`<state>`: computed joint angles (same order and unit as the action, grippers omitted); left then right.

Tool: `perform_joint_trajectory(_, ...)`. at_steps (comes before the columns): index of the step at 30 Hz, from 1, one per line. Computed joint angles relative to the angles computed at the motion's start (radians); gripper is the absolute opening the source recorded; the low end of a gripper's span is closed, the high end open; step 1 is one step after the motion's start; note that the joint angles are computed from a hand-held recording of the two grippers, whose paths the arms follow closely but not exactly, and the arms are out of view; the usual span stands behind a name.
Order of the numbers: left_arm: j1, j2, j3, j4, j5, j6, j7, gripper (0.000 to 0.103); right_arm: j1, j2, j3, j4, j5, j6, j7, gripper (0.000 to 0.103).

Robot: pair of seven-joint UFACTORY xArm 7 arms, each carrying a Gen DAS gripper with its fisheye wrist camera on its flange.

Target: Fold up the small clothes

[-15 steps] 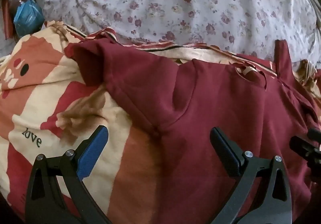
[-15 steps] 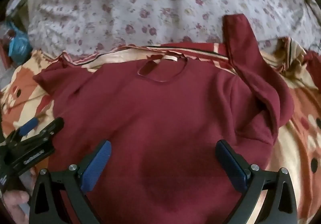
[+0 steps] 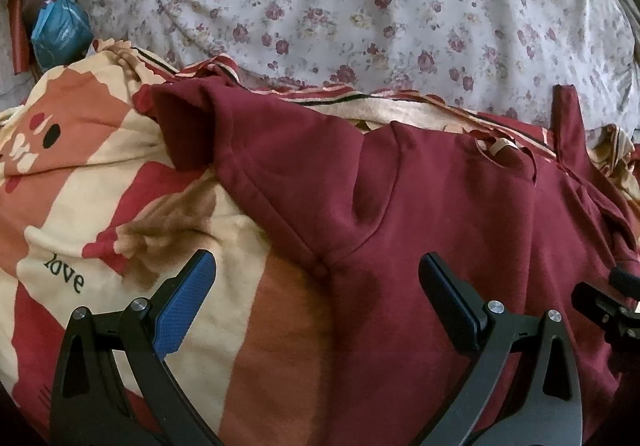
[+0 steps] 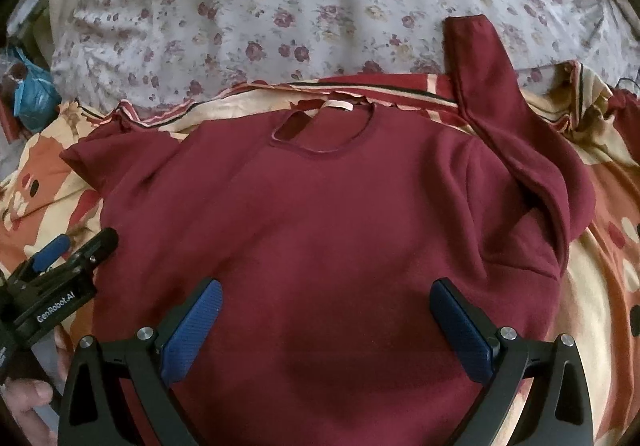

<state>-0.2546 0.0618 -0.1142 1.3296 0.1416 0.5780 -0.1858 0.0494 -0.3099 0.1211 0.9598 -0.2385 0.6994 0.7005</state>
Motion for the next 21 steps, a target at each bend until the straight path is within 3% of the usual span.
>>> perform_joint_trajectory(4,-0.001,-0.001,-0.001,0.001,-0.002,-0.001,-0.001,0.102,-0.009,-0.021,-0.002,-0.039,0.006,-0.071,0.034,0.103)
perform_joint_trajectory(8,-0.001,-0.003,-0.001,0.000,-0.003,-0.003,-0.004,0.102,0.001,-0.002,-0.006,-0.014,0.031,-0.032,0.010,0.103)
perform_joint_trajectory(12,0.000,-0.002,0.000,0.003,-0.002,0.003,-0.007,0.102,-0.007,0.017,0.022,0.007,-0.051,0.018,0.009,0.103)
perform_joint_trajectory(21,0.003,0.005,0.002,0.014,-0.017,0.009,-0.001,0.102,0.009,0.027,0.028,0.000,-0.124,-0.028,0.006,0.103)
